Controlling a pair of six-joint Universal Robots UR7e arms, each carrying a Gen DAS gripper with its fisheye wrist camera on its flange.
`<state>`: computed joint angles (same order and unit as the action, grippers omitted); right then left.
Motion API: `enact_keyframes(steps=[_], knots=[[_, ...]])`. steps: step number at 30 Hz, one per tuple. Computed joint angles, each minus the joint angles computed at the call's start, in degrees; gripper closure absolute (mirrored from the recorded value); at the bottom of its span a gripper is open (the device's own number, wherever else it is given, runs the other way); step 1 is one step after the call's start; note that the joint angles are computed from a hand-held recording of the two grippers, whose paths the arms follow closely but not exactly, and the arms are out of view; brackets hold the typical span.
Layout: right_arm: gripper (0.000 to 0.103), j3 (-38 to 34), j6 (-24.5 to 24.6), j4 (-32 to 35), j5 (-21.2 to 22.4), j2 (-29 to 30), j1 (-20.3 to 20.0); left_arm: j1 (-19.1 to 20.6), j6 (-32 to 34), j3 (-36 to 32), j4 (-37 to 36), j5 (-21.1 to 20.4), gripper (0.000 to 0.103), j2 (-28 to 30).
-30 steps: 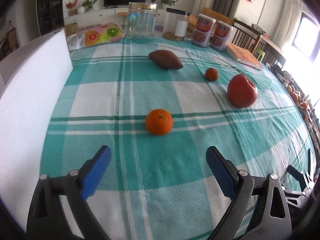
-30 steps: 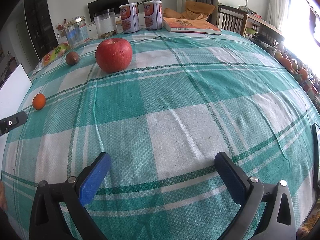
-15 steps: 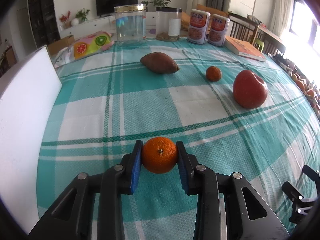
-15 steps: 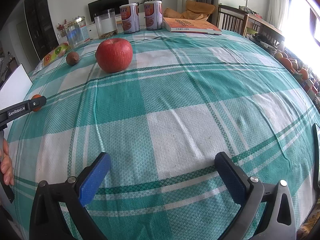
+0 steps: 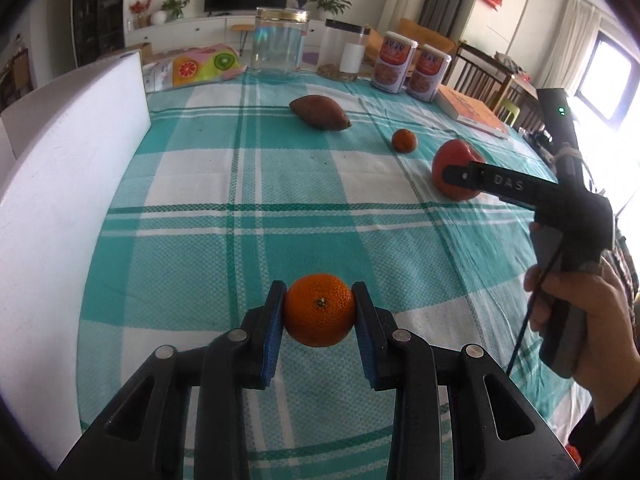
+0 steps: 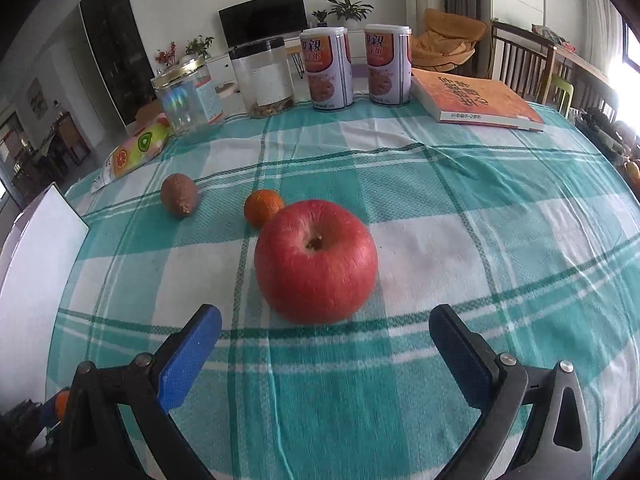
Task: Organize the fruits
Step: 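Grasp a mandarin with the left tool while the right tool grasps the red apple, then lower the mandarin and apple into the white box and open both tools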
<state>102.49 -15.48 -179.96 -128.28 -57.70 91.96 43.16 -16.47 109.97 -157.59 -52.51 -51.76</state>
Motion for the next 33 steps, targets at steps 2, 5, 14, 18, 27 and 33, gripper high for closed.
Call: enact_keyframes(steps=[2,5,14,18,27,33], knots=[[0.000,-1.83,0.53,1.87,1.34,0.98,-0.64,-0.05,-0.33,0.34,0.56,0.06,0.069,-0.64],[0.008,-2.62,0.81,4.03,3.94,1.07,-1.49,0.05,-1.01,0.54,1.20,-0.05,0.069,-1.19],[0.036,6.03,5.56,3.76,11.18,-6.52,-2.21,-0.89,-2.67,2.04,1.75,-2.63,0.069,-2.97],[0.036,13.48,9.88,4.61,20.97,-13.11,-3.21,-2.57,-4.33,4.55,2.67,-6.37,0.069,-6.23],[0.036,19.67,13.54,7.83,32.89,-16.73,3.89,-8.08,-10.77,11.54,9.33,-9.86,0.069,-22.65],[0.036,12.36,13.23,11.72,36.79,-8.31,15.19,-9.58,-14.77,13.19,15.03,1.64,0.069,-35.69]])
